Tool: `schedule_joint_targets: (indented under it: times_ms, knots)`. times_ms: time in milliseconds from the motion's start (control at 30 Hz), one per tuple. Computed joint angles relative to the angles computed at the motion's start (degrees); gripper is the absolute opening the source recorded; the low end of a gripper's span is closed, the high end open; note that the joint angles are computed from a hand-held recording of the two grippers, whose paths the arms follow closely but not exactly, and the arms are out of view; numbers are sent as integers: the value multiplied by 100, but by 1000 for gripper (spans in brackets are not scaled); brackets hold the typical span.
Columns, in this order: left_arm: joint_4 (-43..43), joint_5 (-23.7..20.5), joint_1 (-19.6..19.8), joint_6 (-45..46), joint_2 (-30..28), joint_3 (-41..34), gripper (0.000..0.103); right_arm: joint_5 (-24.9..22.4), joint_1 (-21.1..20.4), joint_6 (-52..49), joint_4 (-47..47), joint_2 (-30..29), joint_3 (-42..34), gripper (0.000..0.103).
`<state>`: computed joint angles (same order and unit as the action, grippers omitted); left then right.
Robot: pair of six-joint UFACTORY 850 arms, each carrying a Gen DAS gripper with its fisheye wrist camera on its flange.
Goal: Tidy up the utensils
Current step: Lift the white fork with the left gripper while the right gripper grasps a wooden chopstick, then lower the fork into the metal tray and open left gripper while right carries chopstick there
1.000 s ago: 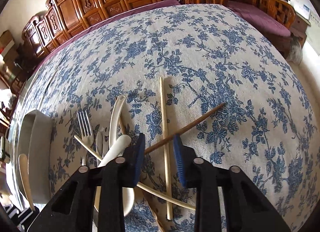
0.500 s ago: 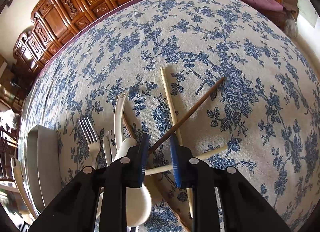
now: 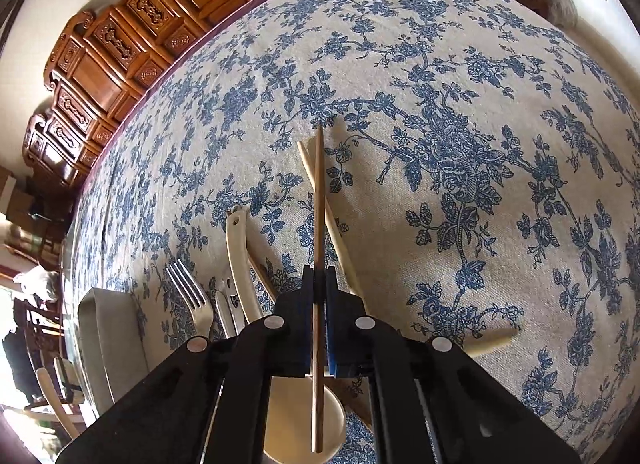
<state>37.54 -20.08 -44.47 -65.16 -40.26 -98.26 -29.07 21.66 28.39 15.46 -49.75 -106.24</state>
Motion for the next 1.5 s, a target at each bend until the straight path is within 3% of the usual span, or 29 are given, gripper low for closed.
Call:
schedule_joint_targets:
  times_ms: [200, 700, 1267, 1500]
  knots:
    - [375, -59, 54, -309, 141, 134, 4, 168, 8, -380, 268, 266, 273, 6]
    - [-53, -145, 482, -101, 395, 485, 4, 462, 585, -2438, 1010, 824, 417, 7]
    - [-909, -865, 728, 571, -84, 118, 5, 420, 1198, -3659, 1627, 475, -62, 7]
    - [-550, -741, 776, 103, 177, 398, 10, 331, 1287, -3663, 1617, 282, -334, 7]
